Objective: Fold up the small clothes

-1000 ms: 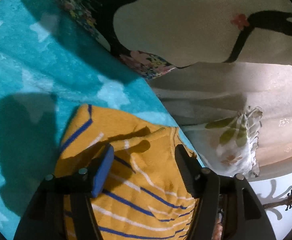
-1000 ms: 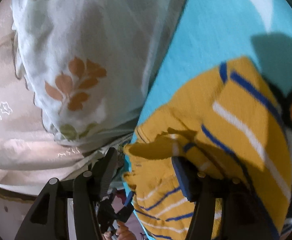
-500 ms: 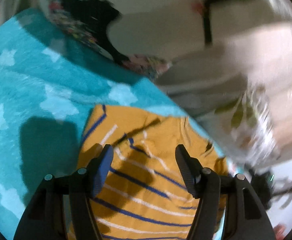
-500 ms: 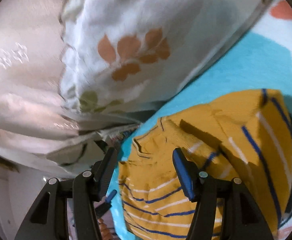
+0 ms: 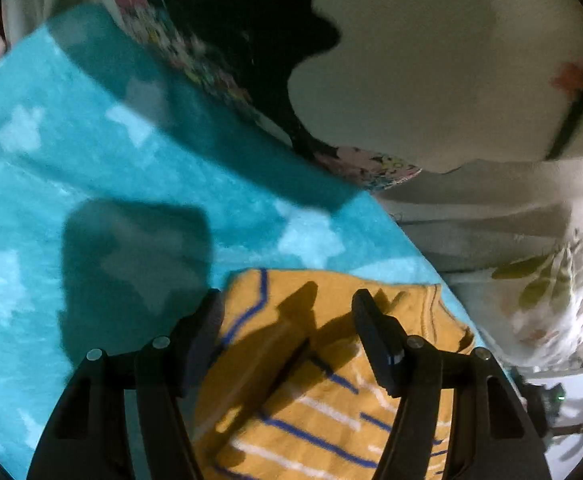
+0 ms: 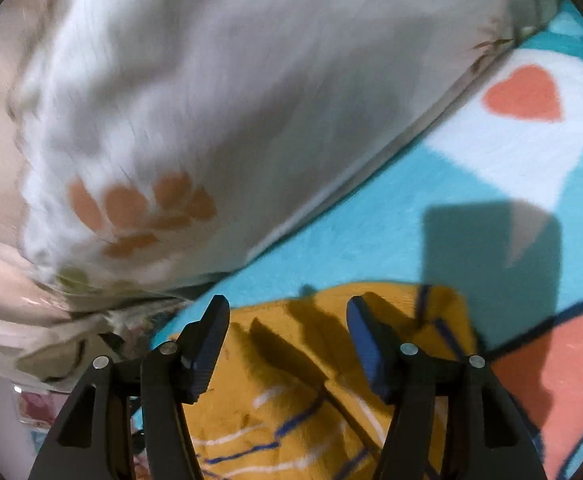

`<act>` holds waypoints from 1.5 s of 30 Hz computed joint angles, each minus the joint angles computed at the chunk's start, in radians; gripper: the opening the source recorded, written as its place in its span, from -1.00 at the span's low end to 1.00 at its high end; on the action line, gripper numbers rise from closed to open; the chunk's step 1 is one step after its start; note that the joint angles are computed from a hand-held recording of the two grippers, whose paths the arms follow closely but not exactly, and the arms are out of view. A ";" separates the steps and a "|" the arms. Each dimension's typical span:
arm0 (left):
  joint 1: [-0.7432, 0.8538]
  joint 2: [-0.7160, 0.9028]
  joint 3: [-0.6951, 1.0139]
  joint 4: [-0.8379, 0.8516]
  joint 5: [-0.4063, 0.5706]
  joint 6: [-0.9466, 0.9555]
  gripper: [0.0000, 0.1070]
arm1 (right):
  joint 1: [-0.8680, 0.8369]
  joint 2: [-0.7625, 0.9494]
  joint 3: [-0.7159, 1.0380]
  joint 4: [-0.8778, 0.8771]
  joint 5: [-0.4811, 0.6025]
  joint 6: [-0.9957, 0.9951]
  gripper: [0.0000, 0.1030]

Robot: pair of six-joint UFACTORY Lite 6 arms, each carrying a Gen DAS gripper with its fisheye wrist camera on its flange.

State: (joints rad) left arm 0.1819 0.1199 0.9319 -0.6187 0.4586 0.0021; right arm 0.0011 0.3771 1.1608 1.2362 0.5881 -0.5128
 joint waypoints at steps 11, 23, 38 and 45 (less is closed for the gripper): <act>-0.240 -0.506 -0.307 0.414 0.115 -0.439 0.23 | 0.029 -0.566 -0.558 0.072 0.281 -0.232 0.28; -0.923 -0.860 -0.477 0.948 0.450 -1.464 0.30 | -0.050 -0.803 -0.684 -0.264 0.021 0.038 0.21; -1.607 -0.568 -0.314 1.048 0.630 -2.114 0.30 | 0.037 -1.189 -0.852 -0.439 0.168 0.197 0.21; -1.772 -0.561 -0.316 0.978 0.719 -2.274 0.30 | 0.079 -1.294 -0.935 -0.461 0.198 0.217 0.21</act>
